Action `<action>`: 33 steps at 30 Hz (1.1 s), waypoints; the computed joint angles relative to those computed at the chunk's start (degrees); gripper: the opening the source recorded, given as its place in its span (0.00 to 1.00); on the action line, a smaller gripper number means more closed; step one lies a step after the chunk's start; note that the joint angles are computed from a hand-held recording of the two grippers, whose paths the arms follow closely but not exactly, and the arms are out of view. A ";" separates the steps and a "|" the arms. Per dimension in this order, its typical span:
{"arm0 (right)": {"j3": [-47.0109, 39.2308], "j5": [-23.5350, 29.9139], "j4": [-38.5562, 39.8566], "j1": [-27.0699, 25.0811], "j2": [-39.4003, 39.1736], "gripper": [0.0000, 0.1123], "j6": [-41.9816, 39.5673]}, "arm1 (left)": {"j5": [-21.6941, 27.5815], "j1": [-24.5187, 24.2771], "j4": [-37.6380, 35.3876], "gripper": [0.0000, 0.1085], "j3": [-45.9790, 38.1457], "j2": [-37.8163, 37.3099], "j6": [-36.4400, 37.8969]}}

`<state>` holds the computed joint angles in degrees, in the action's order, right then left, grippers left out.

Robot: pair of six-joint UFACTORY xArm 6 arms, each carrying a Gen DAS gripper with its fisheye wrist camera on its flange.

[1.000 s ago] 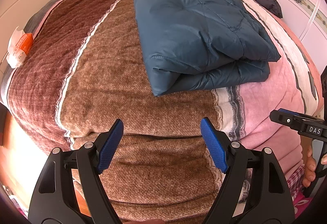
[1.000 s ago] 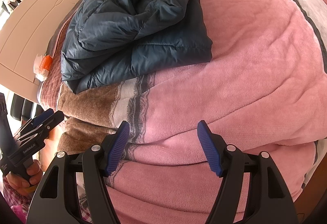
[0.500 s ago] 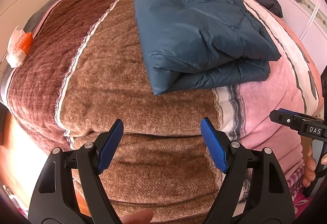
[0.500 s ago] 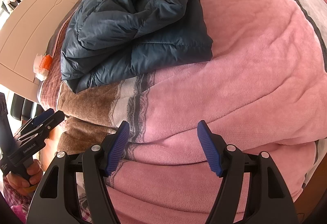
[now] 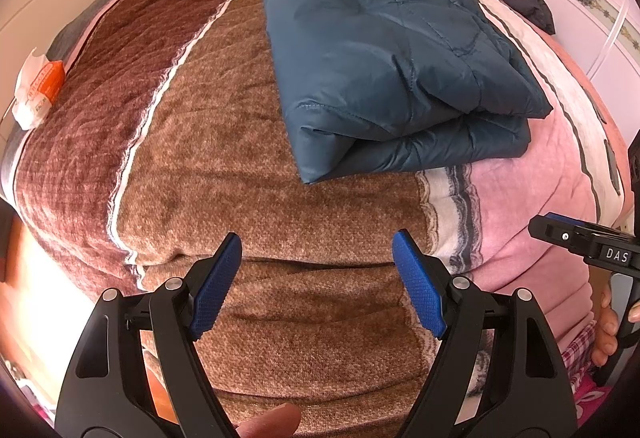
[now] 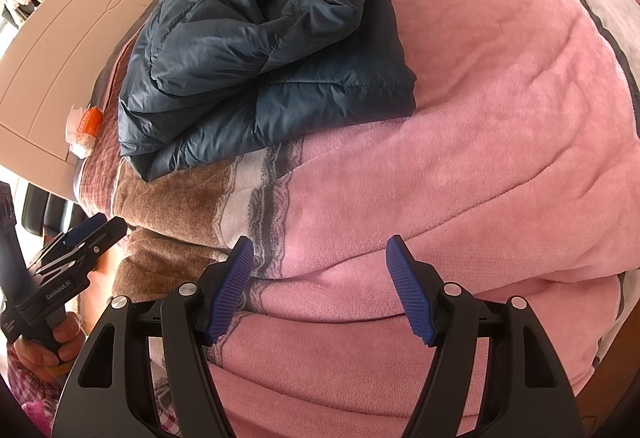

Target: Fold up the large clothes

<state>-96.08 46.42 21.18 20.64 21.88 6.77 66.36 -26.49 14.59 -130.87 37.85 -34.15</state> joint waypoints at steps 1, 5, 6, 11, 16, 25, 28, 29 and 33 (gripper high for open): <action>-0.35 0.14 -0.02 -0.05 0.21 0.61 0.00 | 0.10 0.01 -0.02 0.71 -0.17 0.10 0.02; 0.39 0.01 0.12 -0.06 -0.28 0.61 -0.22 | 0.27 0.03 -0.08 0.71 -0.61 0.33 0.08; 0.52 -0.01 0.12 -0.05 -0.37 0.61 -0.18 | 0.29 0.00 -0.04 0.71 -0.58 0.32 0.06; 0.26 0.08 0.12 -0.08 -0.21 0.61 -0.21 | 0.36 0.03 -0.08 0.71 -0.80 0.45 0.14; 0.07 0.15 0.05 -0.07 -0.09 0.61 -0.09 | 0.32 0.02 -0.10 0.71 -0.58 0.32 0.16; -0.04 0.24 0.06 -0.08 -0.04 0.61 -0.06 | 0.57 0.02 -0.33 0.71 -0.86 0.50 0.31; 0.49 0.05 0.08 -0.01 -0.40 0.61 -0.02 | 0.80 0.03 -0.47 0.71 -1.31 0.77 0.49; 0.29 0.12 0.09 -0.04 -0.25 0.61 -0.02 | 0.71 0.01 -0.48 0.71 -0.97 0.56 0.47; 0.09 0.36 0.13 -0.10 -0.16 0.61 -0.06 | 0.83 0.09 -0.63 0.71 -1.26 0.81 0.54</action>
<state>-95.99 46.78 21.32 20.55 21.72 6.71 67.19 -26.40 13.97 -132.13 38.66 -33.61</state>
